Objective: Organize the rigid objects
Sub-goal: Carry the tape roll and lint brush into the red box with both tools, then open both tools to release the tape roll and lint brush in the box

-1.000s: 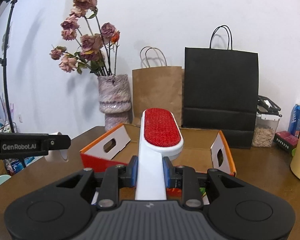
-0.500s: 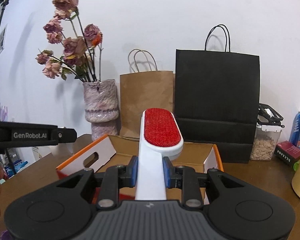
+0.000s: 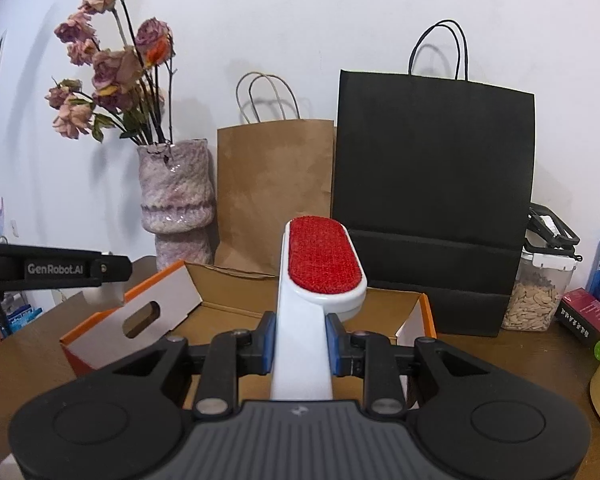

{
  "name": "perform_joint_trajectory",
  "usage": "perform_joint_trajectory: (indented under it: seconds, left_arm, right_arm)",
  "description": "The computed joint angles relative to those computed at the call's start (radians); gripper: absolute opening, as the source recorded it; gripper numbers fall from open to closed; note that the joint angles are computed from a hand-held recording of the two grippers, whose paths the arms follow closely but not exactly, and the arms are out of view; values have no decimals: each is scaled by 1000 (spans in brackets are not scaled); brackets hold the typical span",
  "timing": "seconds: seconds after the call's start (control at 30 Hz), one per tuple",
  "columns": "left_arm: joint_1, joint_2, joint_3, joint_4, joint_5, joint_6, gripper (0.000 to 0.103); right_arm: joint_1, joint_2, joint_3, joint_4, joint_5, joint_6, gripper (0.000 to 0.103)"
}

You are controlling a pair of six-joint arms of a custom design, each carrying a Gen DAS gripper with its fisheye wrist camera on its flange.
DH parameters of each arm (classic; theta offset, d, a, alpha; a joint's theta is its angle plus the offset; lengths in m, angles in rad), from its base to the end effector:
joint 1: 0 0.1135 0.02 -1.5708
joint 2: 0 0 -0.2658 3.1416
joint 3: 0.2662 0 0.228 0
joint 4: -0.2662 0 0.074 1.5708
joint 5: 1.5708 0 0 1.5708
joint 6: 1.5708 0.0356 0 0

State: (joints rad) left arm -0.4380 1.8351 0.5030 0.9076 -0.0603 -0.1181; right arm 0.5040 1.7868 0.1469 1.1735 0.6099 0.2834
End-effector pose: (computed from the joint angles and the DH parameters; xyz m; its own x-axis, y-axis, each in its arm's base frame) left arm 0.2722 -0.1251 0.1254 -0.4144 0.0642 -0.9078 0.3271 0.9414 -0.0827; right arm 0.1970 0.0854 0.1031 -0.3635 0.0613 -0.9296 0.1602 0.9871 0.0025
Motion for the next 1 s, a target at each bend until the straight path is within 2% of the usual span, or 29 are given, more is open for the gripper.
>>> perform_joint_trajectory:
  seconds: [0.37, 0.6, 0.67, 0.7, 0.73, 0.77, 0.83, 0.9, 1.0]
  left_arm:
    - [-12, 131, 126, -61, -41, 22, 44]
    - [-14, 152, 143, -76, -43, 34, 45]
    - [-17, 151, 148, -88, -56, 36, 52]
    - [-20, 151, 147, -89, -59, 39, 63]
    - [-24, 150, 143, -83, -68, 42, 77]
    - [-29, 150, 139, -76, -82, 46, 83]
    - [-41, 150, 126, -47, -114, 55, 92]
    - [-42, 144, 120, -42, -121, 53, 102]
    - [-40, 136, 117, -43, -129, 50, 103]
  right_arm:
    - [-123, 53, 63, -43, -132, -37, 24]
    - [-128, 54, 65, -47, -129, -41, 25]
    - [-129, 48, 72, -71, -128, -39, 25]
    - [-128, 46, 78, -83, -124, -36, 27]
    - [-125, 47, 79, -79, -108, -34, 37]
    - [-119, 46, 81, -85, -84, -31, 59]
    - [-113, 44, 83, -95, -50, -29, 86]
    - [-115, 38, 78, -93, -40, -33, 87]
    - [-115, 34, 76, -97, -25, -30, 98]
